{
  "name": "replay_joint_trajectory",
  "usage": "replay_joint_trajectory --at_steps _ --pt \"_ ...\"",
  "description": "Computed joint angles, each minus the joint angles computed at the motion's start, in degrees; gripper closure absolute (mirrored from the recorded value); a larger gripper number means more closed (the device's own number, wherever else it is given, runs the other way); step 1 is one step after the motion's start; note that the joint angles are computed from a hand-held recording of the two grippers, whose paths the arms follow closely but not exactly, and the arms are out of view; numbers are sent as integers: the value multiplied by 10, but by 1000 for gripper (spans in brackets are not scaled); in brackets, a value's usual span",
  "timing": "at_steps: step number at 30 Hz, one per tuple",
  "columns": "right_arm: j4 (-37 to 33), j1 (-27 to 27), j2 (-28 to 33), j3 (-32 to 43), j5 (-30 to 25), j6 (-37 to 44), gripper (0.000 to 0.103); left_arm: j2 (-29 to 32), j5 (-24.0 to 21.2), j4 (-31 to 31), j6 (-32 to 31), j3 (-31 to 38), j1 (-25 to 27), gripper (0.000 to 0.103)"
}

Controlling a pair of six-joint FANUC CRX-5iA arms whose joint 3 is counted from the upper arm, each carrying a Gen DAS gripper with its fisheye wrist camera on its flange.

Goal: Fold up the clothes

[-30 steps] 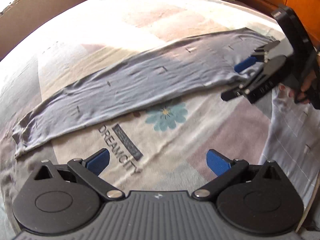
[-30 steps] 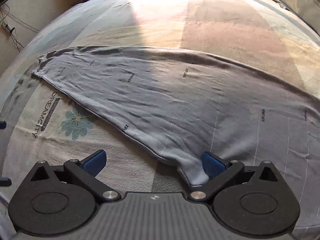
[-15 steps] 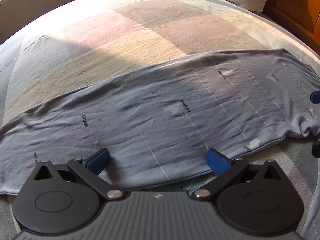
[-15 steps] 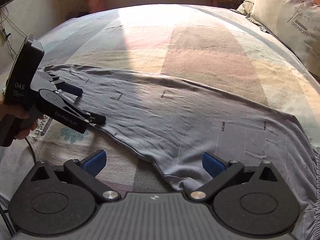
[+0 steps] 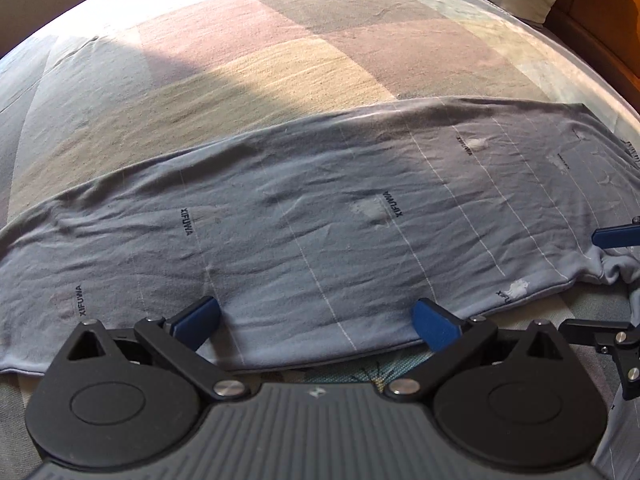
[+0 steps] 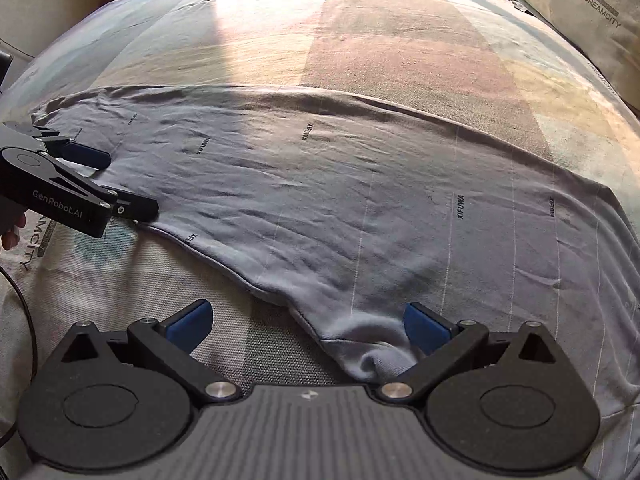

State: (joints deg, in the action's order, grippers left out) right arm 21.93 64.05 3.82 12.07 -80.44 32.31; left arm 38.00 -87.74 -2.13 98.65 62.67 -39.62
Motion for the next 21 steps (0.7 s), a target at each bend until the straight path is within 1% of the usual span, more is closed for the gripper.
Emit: replay_joint_trajectory --at_steps 4,6,7,9,10,12,14,16,17,18,19,20,21 --pt "0 1 9 9 -12 12 0 -39 49 -13 -24 -48 1 1" --pt "-1 0 10 11 -13 12 0 -51 81 -15 -46 -59 6 1" --pt "-1 0 11 12 -13 11 0 -50 91 -4 -57 -55 13 1" --pt "1 -1 11 12 -11 7 0 -20 87 37 -68 -15 31 1" --pt "3 -1 10 11 -8 3 0 -6 88 47 -69 2 37 1" --pt "8 -1 9 10 -2 -8 0 11 108 58 -71 16 44 1" --pt "7 -2 14 21 -2 -9 0 36 105 68 -62 42 49 1" --pt "12 0 15 27 6 -5 0 69 87 84 -49 84 55 1" --pt "16 1 15 29 11 1 0 92 66 89 -37 119 58 1" --pt "19 2 15 31 17 8 0 122 35 86 -24 171 59 1" --pt "25 3 16 33 22 15 0 139 20 83 -14 201 59 1" --pt "30 4 16 34 25 21 0 141 18 76 -10 207 60 1" --pt "35 4 17 35 23 23 0 130 30 71 -6 188 61 1"
